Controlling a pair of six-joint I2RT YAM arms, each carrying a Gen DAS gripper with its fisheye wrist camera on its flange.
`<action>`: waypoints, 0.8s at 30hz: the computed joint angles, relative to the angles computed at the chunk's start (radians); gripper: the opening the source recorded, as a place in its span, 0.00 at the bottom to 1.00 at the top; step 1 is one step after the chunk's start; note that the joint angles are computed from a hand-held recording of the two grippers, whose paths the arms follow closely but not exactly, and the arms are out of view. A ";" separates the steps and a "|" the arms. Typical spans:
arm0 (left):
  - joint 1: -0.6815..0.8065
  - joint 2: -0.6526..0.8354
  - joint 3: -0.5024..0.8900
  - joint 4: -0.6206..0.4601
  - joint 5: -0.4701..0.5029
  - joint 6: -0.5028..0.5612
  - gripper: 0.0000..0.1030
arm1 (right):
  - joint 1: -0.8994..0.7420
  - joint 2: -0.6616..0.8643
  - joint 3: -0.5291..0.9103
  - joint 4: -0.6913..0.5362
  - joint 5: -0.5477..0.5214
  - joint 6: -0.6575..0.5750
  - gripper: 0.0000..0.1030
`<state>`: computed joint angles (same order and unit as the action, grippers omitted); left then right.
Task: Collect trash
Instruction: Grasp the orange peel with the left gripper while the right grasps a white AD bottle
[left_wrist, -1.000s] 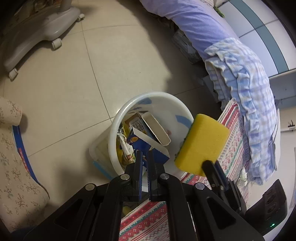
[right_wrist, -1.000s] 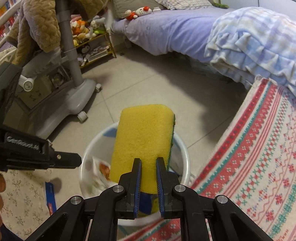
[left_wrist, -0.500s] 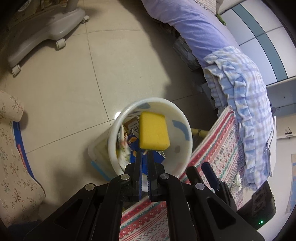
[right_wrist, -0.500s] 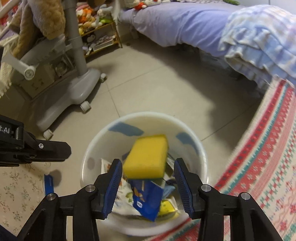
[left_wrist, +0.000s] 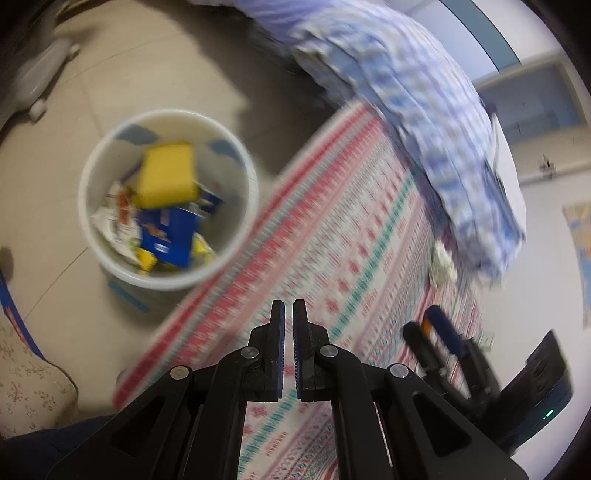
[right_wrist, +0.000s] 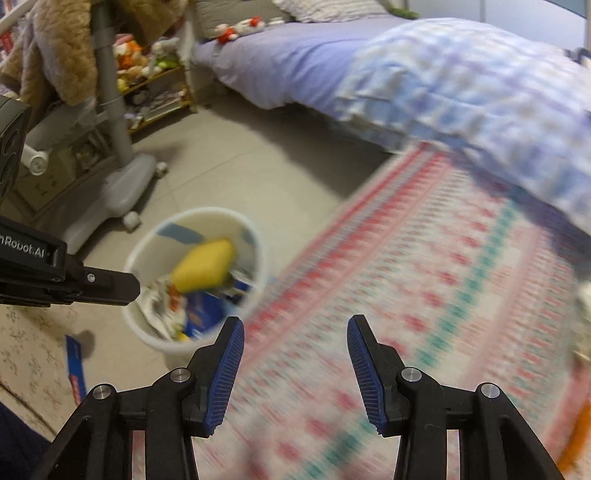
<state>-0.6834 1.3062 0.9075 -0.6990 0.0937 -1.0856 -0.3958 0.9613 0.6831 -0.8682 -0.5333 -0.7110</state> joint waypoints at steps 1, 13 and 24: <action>-0.039 0.025 0.023 0.000 -0.019 -0.019 0.04 | -0.087 0.026 0.033 -0.050 -0.019 -0.076 0.50; -0.366 0.464 0.420 0.074 -0.093 -0.067 0.04 | -0.765 0.509 0.484 -0.310 -0.143 -0.491 0.59; -0.397 0.882 0.850 0.099 0.009 0.000 0.34 | -0.872 0.842 0.802 -0.309 -0.048 -0.265 0.59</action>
<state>-1.0802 2.1882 1.7571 -0.5998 0.1032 -1.0857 -1.2682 1.8029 1.4850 -1.1769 -0.5816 -0.9759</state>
